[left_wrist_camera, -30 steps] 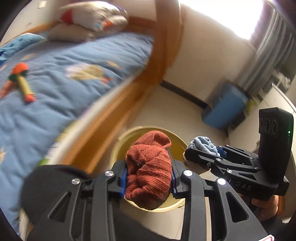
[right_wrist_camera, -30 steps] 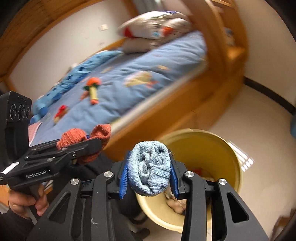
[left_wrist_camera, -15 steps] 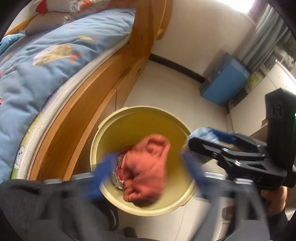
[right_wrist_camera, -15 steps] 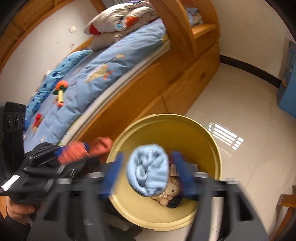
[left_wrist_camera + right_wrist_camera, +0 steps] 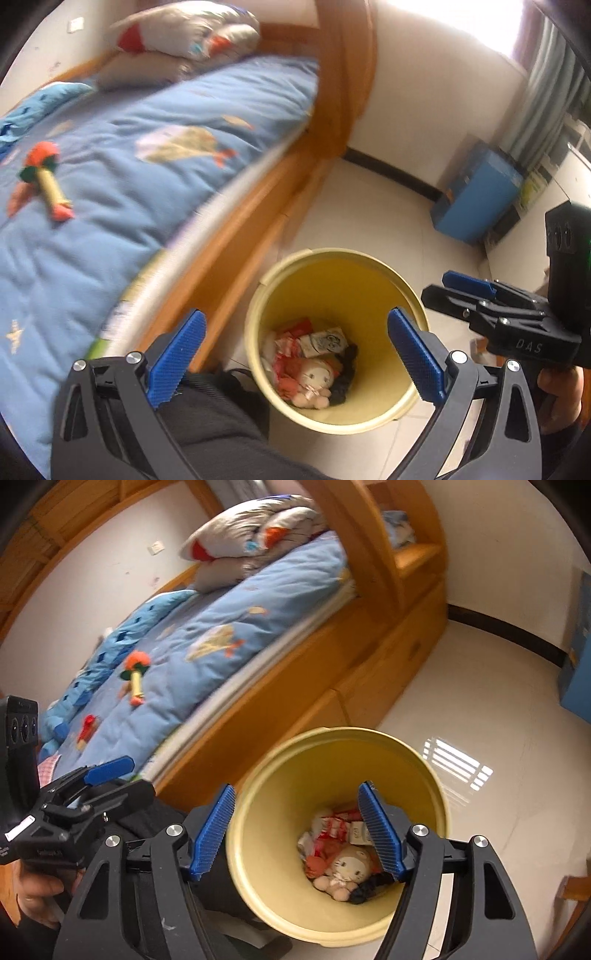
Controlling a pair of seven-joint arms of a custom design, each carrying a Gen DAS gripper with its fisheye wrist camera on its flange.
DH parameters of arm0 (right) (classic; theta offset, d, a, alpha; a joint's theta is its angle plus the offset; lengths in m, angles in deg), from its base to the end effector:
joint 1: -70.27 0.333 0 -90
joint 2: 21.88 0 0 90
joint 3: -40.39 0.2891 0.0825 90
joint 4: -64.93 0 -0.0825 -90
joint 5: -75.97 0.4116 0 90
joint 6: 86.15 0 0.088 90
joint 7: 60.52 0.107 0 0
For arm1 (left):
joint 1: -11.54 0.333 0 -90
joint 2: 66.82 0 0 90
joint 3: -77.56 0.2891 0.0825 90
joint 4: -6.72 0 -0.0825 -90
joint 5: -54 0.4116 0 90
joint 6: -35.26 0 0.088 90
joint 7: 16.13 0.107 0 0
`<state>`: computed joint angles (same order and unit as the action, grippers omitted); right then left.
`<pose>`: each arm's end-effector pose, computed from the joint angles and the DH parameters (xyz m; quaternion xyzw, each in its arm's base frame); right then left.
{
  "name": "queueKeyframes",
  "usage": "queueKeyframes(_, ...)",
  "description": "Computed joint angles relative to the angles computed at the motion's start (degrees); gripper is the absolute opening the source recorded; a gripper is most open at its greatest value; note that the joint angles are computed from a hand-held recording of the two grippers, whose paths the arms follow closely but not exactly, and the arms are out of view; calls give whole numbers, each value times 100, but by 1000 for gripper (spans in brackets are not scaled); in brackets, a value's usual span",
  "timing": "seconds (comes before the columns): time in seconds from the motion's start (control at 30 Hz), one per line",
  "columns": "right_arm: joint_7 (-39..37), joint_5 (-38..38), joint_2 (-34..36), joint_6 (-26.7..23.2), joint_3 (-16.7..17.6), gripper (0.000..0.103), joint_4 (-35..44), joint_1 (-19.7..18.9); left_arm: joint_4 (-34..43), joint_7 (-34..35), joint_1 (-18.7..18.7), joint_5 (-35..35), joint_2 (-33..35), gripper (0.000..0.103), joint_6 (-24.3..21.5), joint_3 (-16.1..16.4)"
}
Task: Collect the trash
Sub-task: 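Move both tools back over the bed toward the red cloth and amber bottle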
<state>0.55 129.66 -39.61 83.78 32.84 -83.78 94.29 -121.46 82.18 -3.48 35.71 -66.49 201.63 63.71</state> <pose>0.4691 0.0829 0.3736 -0.6251 0.6848 -0.0741 0.3672 0.5266 -0.2686 0.3971 -0.5355 0.7767 -0.3123 0.1116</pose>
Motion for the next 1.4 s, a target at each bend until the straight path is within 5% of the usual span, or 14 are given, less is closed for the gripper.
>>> queueKeyframes(0.23,-1877,1554,429,74,4,68,859,769,-855,-1811,561,1752,-891,99,633,92)
queueKeyframes(0.5,-2946,2231,1259,-315,680,72,2233,698,-1623,-3702,2162,3304,-2058,99,828,-286)
queueKeyframes(0.7,-3386,2327,2007,-682,1272,72,3387,509,-1837,-4352,3120,3809,-2546,99,767,-419)
queueKeyframes(0.83,-3314,2041,2611,-848,1639,72,4159,353,-1848,-4601,3612,4089,-2653,99,787,-493)
queueKeyframes(1.0,-2790,1169,3447,-1056,1972,72,5147,254,-1718,-4598,3754,4215,-2445,99,762,-258)
queueKeyframes(1.23,-1317,-630,4807,-1491,1962,72,6770,478,-1158,-4804,4212,4659,-1620,99,794,-103)
queueKeyframes(1.4,-181,-1706,6165,-2109,1852,72,8633,728,-478,-4320,3693,4330,-743,99,686,683)
